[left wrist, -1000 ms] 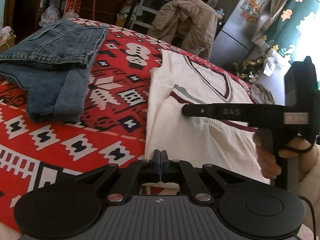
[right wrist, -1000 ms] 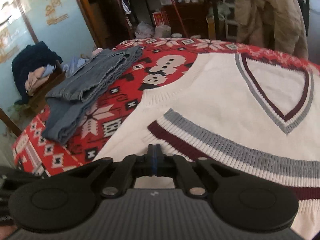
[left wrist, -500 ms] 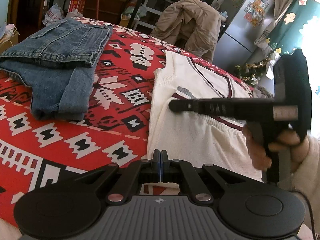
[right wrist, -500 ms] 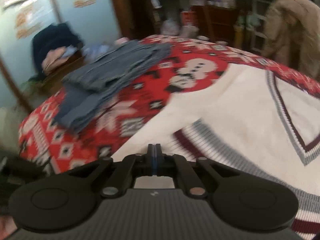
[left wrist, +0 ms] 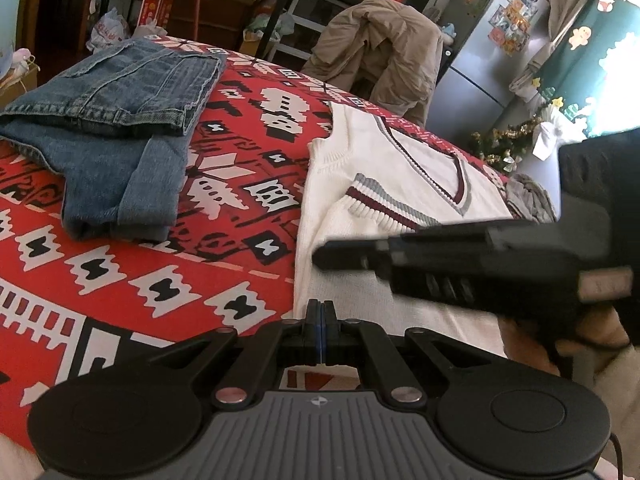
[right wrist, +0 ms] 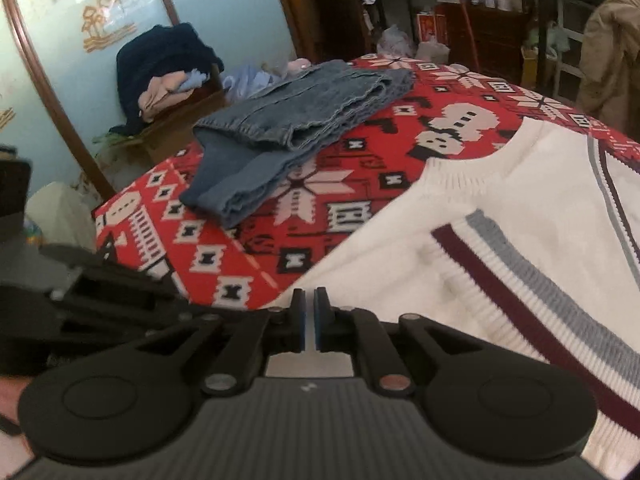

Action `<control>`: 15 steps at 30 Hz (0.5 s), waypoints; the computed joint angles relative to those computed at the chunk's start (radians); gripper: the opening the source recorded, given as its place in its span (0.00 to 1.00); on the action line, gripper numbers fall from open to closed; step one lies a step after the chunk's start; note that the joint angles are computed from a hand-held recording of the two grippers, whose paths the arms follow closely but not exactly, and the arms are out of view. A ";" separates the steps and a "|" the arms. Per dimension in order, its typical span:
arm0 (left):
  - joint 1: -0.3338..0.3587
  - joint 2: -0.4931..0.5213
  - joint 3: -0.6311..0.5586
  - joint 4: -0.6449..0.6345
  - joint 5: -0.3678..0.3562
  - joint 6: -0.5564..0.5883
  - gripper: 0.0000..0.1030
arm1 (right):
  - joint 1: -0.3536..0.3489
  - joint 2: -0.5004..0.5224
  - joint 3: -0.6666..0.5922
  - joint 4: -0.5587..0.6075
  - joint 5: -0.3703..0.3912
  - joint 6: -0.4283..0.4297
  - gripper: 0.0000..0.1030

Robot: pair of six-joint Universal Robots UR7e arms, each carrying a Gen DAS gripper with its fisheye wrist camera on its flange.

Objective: Fold clothes

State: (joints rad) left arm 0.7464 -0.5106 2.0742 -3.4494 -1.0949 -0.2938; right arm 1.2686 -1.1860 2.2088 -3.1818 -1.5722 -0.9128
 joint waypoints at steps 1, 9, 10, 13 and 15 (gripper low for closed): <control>0.000 0.000 -0.001 0.002 0.001 0.000 0.02 | 0.003 0.013 -0.009 -0.021 -0.005 0.020 0.02; 0.001 0.002 -0.001 -0.004 -0.001 0.003 0.02 | -0.007 0.024 -0.050 -0.106 -0.033 0.111 0.05; 0.001 0.003 -0.001 -0.004 0.000 0.003 0.02 | -0.015 0.004 -0.045 -0.084 -0.016 0.115 0.05; 0.000 0.004 -0.001 -0.004 0.003 0.005 0.02 | -0.028 -0.053 -0.001 -0.012 -0.008 0.037 0.06; 0.000 0.004 0.000 -0.006 0.003 0.006 0.02 | -0.025 -0.055 0.024 -0.014 -0.029 -0.020 0.06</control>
State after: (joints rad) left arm 0.7462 -0.5067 2.0742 -3.4556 -1.0921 -0.2883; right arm 1.2437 -1.2415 2.2326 -3.1961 -1.6017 -0.9331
